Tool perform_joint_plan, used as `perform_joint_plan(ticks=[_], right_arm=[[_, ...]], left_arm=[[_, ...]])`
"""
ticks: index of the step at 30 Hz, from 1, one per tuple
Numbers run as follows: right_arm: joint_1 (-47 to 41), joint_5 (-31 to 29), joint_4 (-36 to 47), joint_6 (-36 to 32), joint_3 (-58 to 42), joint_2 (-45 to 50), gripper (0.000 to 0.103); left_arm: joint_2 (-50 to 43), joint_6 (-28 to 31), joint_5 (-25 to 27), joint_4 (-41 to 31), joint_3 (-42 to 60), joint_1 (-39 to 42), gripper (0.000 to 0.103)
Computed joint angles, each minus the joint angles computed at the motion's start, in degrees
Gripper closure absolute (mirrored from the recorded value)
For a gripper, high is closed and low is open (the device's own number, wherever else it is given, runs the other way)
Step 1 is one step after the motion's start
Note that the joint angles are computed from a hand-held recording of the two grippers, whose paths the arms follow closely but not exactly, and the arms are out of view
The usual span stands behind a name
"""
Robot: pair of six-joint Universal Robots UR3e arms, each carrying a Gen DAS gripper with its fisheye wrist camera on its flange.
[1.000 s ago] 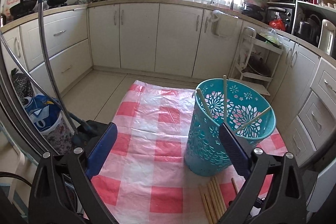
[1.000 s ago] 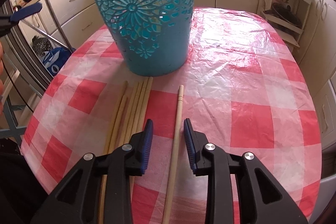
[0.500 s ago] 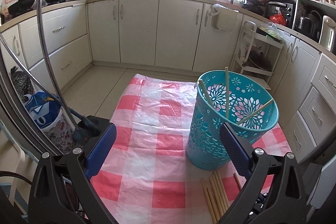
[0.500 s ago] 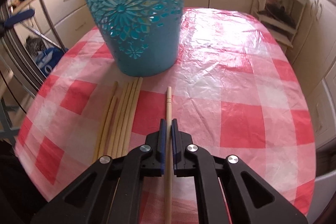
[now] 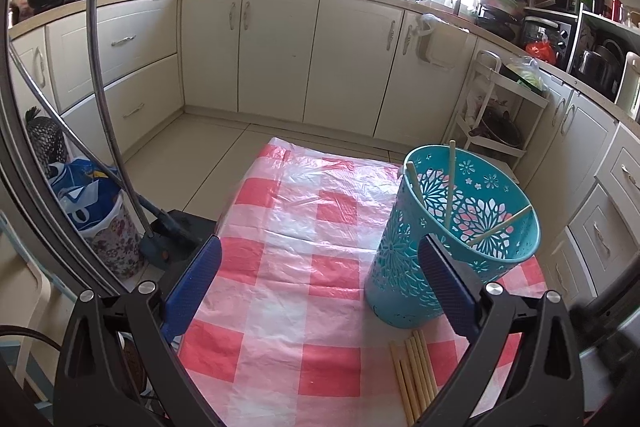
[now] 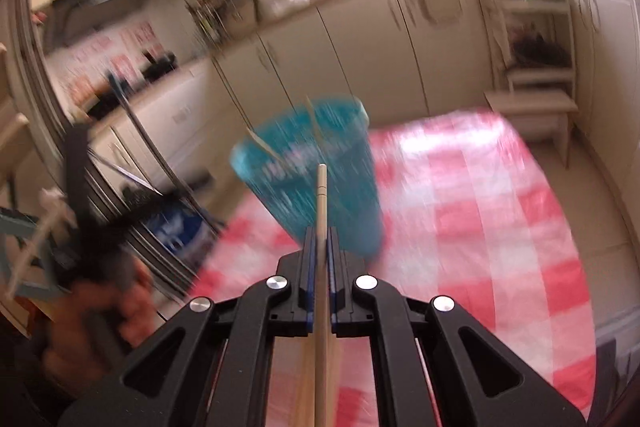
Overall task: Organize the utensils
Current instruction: 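Raise the stick over the teal basket and open the right tool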
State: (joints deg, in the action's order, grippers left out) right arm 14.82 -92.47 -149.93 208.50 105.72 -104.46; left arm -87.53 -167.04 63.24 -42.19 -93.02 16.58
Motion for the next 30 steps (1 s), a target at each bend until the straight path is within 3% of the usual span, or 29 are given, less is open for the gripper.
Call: perform_joint_plan(ticks=[7,12,16,21,30], right_arm=[[-0.55,-2.7,-10.54,-2.12,-22.25,17.0,0.097],[-1.33,-8.83,-12.32,-1.12,-40.59,32.33,0.097],[-0.71,-13.14,-9.8,0.54,-48.49,39.66,0.097],[-0.83,-12.32,-7.27,1.21,-45.62,40.59,0.097],[0.27,-10.03,-7.6,-1.66,-31.39,31.95,0.095]], left_arm=[[-0.22,-0.71,0.53,0.5,-0.11,-0.21,0.008],[-0.74,-1.36,0.13,-0.12,0.77,0.17,0.008],[-1.24,-1.33,-0.01,-0.81,1.42,0.27,0.008],[-1.43,-1.61,-0.35,-2.07,2.35,0.62,0.008],[-1.09,-1.33,0.18,-2.46,1.97,0.29,0.008]])
